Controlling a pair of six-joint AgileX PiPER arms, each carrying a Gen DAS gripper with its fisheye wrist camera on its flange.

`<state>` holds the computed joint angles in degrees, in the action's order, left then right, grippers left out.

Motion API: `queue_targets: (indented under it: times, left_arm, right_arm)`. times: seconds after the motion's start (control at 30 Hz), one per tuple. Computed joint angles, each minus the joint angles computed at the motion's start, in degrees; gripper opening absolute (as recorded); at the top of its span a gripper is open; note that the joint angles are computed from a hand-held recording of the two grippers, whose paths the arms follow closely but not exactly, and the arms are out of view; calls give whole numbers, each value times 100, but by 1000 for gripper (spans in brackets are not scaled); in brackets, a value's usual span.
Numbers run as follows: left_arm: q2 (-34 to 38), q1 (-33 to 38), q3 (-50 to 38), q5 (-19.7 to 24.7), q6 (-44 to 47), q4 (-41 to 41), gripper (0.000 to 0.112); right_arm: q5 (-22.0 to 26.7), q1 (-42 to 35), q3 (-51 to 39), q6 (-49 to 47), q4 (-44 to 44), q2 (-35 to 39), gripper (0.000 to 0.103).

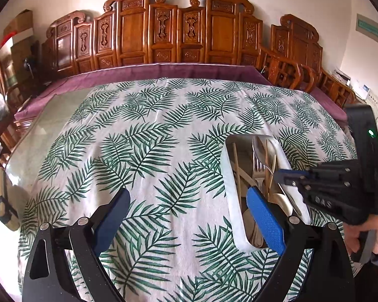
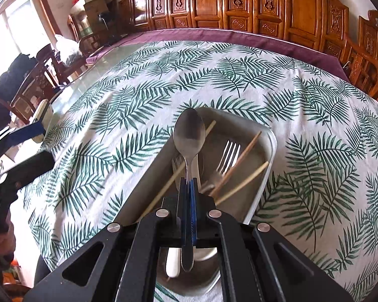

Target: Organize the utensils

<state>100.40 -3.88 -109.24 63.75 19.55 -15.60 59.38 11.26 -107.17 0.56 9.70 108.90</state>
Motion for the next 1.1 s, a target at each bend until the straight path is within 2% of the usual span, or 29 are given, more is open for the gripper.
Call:
queue_targets:
  times: [0.1,0.17,0.33,0.47,0.57,0.63,0.7,0.83,0.93,1.1]
  left_arm:
    - [-102,-20,40,49,-31,27,90]
    - [-196,-49,100,70,-49,45,90]
    - [-542,-222,289,82,-204,213,92]
    - [-848,-433,426,101,-380,393,93]
    - [-1038,-659,486,147,-594,609,94]
    - [-1210,-870,553,149,-800,778,95]
    - [-1368,-1093,612,131,-1016,966,95]
    - [-1658,-1581,686,111,-1468,1258,95]
    - [-1897,-2050,725,77,-1917,1592,95]
    - [-2093,-2686,491,287,-2516,1985,95]
  right_arm:
    - [116,15,-246,-23,-71,114,5]
    - [154,47,-266,39,-214,83,12]
    - [-131,-67,319,54,-158,-447,20]
    - [-373,-211,1063,141,-165,-1172,25]
    - [-529,-357,1643,194,-207,-1814,34]
    - [-577,-472,2006,268,-296,-2303,57]
    - [-603,-591,2340,370,-445,-2829,70]
    - [-480,-1003,2686,287,-416,-3690,89]
    - [-295,-1406,2754,141,-356,-4292,98]
    - [30,-1929,2630,37,-436,-4966,100]
